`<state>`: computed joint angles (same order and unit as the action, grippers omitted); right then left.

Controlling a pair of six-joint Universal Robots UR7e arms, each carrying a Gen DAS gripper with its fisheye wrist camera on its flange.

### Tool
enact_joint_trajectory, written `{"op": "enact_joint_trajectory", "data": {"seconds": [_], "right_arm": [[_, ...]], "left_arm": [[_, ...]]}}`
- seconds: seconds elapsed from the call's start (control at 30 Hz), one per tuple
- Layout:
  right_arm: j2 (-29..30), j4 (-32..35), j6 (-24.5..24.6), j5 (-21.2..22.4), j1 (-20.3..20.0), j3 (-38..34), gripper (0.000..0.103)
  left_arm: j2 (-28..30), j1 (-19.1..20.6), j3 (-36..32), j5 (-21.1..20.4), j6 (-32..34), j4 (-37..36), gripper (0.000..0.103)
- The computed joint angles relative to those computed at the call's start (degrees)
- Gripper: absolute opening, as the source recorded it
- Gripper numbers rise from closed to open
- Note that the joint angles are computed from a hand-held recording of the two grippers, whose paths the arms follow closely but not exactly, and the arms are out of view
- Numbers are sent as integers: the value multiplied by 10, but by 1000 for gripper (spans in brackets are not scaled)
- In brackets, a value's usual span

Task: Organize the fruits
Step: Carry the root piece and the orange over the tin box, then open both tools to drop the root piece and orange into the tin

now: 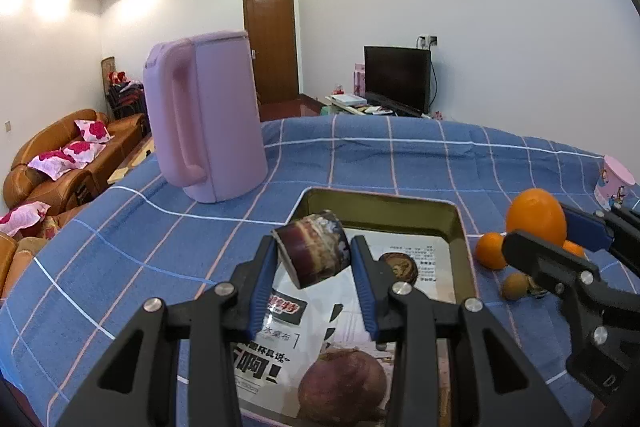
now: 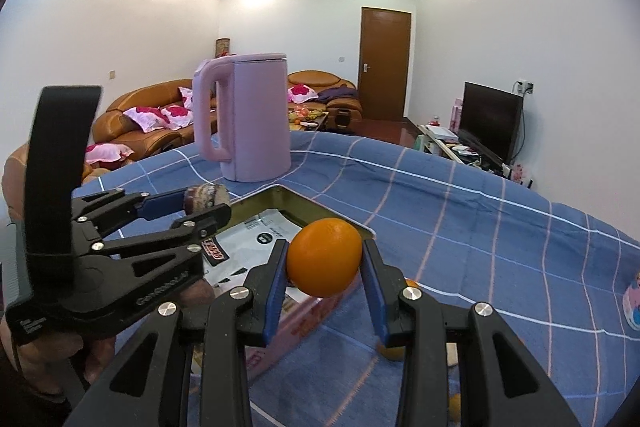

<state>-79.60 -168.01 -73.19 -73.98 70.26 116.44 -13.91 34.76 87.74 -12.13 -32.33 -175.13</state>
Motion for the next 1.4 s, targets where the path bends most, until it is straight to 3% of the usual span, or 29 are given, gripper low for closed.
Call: {"op": "enact_joint_trajectory", "data": {"seconds": [0.53,0.83,1.4], "right_arm": [[29,1,6,-34,19,-8,38],[41,0,6,-50,24,-10,38],[56,6,6,-77,29,-19,38]], "left_arm": [[-17,17,4,-8,-11,39,39],[-26,25,7,-19,-48,80,39],[-18,24,0,-18,-40,82,40]]}}
